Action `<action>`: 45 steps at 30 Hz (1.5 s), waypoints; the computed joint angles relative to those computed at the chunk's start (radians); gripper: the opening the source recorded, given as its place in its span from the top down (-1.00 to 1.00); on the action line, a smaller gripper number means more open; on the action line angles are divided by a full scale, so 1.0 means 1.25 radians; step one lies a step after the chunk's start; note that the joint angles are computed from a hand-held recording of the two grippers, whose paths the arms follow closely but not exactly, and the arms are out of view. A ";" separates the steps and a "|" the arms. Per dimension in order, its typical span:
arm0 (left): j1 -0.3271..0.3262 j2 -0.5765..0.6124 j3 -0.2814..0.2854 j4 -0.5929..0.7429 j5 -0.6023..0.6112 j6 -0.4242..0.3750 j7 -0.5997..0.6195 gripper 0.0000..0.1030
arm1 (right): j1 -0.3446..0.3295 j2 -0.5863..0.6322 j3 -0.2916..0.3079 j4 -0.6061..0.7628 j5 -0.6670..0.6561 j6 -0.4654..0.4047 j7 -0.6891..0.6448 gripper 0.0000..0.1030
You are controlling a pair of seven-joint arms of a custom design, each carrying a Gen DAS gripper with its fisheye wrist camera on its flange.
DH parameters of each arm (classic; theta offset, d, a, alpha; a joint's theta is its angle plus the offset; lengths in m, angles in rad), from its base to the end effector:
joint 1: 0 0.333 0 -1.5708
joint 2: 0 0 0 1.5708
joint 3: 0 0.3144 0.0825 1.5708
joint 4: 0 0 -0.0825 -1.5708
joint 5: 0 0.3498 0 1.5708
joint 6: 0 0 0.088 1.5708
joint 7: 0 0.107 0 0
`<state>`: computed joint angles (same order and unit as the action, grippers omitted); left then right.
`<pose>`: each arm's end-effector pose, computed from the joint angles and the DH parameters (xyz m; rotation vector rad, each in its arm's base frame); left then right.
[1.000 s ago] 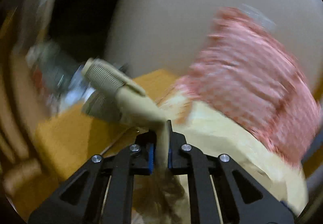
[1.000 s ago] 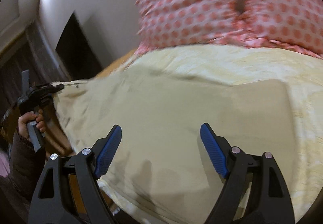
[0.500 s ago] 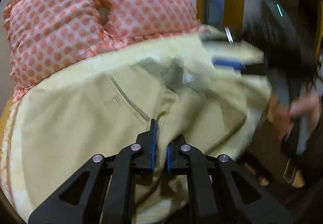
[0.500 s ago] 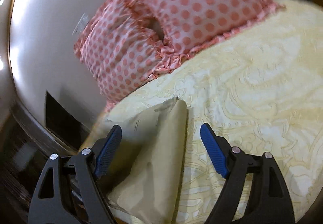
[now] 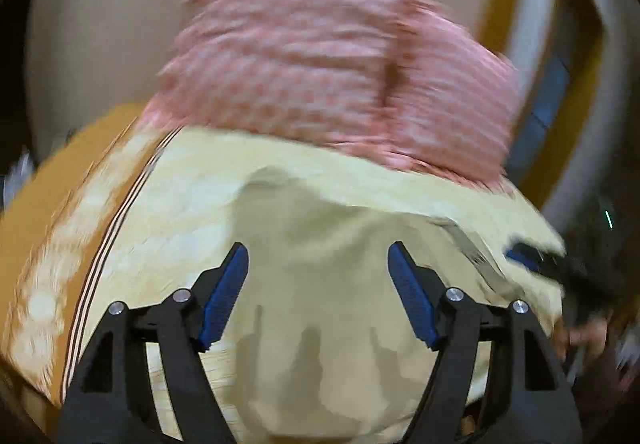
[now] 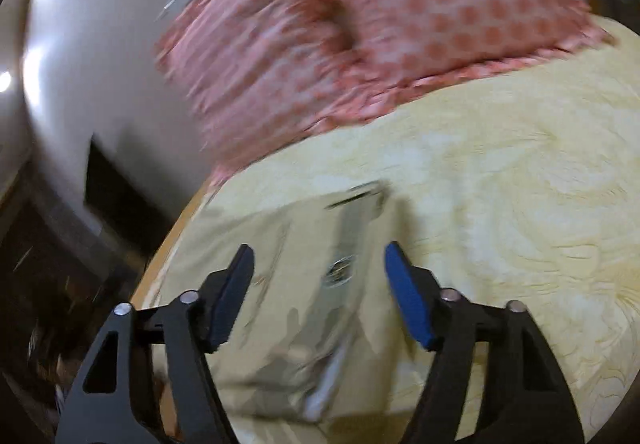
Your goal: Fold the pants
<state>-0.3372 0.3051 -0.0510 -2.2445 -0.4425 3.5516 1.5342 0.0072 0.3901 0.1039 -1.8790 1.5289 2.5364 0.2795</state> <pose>0.5431 -0.1629 0.3731 -1.8490 1.5764 -1.1178 0.6208 0.0524 0.3430 -1.5995 1.3932 0.0152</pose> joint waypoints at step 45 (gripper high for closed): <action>0.261 0.224 -0.181 0.381 -0.036 -0.478 0.275 -0.63 | -0.049 0.208 0.045 0.225 -0.329 -0.015 0.252 0.09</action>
<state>-0.0113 0.5845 -0.2771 -1.7682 -0.4877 2.9543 1.8786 -0.0547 0.6497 0.1597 -1.5981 1.1172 2.5180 0.5950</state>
